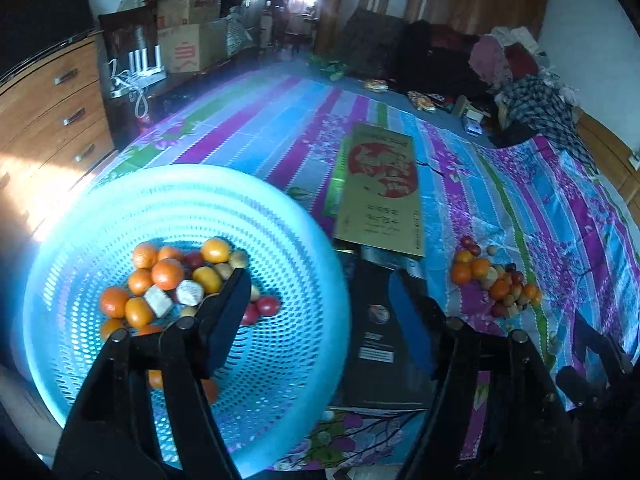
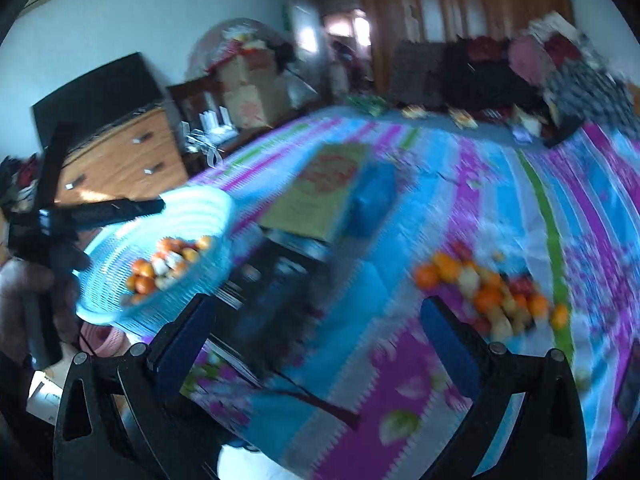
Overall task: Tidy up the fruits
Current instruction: 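Move both open tools from the basket back to the fruit pile, then close the left tool on a red tomato at the pile's edge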
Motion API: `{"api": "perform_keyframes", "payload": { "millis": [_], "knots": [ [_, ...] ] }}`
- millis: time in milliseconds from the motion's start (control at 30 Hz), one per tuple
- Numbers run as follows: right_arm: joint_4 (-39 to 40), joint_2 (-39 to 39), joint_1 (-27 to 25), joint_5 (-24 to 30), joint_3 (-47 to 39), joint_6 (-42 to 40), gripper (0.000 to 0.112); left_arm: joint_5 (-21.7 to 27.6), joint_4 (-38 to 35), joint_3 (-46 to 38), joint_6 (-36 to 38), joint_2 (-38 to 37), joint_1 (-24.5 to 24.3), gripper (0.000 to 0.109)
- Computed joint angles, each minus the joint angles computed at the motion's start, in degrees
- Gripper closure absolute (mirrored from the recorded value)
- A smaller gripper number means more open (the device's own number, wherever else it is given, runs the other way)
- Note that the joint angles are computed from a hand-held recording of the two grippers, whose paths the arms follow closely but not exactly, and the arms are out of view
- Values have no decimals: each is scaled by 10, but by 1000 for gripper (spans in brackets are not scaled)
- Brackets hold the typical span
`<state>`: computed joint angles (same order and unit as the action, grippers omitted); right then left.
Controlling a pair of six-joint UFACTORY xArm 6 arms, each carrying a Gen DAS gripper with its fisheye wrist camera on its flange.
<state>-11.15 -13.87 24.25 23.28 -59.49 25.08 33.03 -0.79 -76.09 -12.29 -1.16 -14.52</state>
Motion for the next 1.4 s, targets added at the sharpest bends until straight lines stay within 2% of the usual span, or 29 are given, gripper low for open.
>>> {"api": "perform_keyframes", "payload": {
  "millis": [133,267,400,533,633,700,767,933,1100,1400],
  "knots": [
    [8,-58,-46,13,78,29,9,17,-44,-35,47,35,-48,36],
    [-31,-99,-81,27,131,73,9,26,-70,-73,83,77,-96,36],
    [42,-119,-116,57,164,-3,13,59,-127,-132,130,142,-126,35],
    [35,-129,-146,63,184,-29,17,101,-161,-199,165,221,-154,35],
    [56,-135,-172,57,199,-48,29,107,-175,-243,188,272,-170,37],
    [88,-133,-189,61,204,-71,41,108,-193,-274,214,309,-181,40],
    [134,-128,-204,68,207,-107,41,126,-218,-301,239,335,-184,55],
    [199,-116,-229,69,217,-166,42,160,-242,-384,258,404,-191,68],
    [233,-99,-242,49,217,-202,43,185,-218,-453,251,457,-195,69],
    [298,-54,-253,22,192,-270,43,156,-215,-485,259,491,-198,69]
  ]
}}
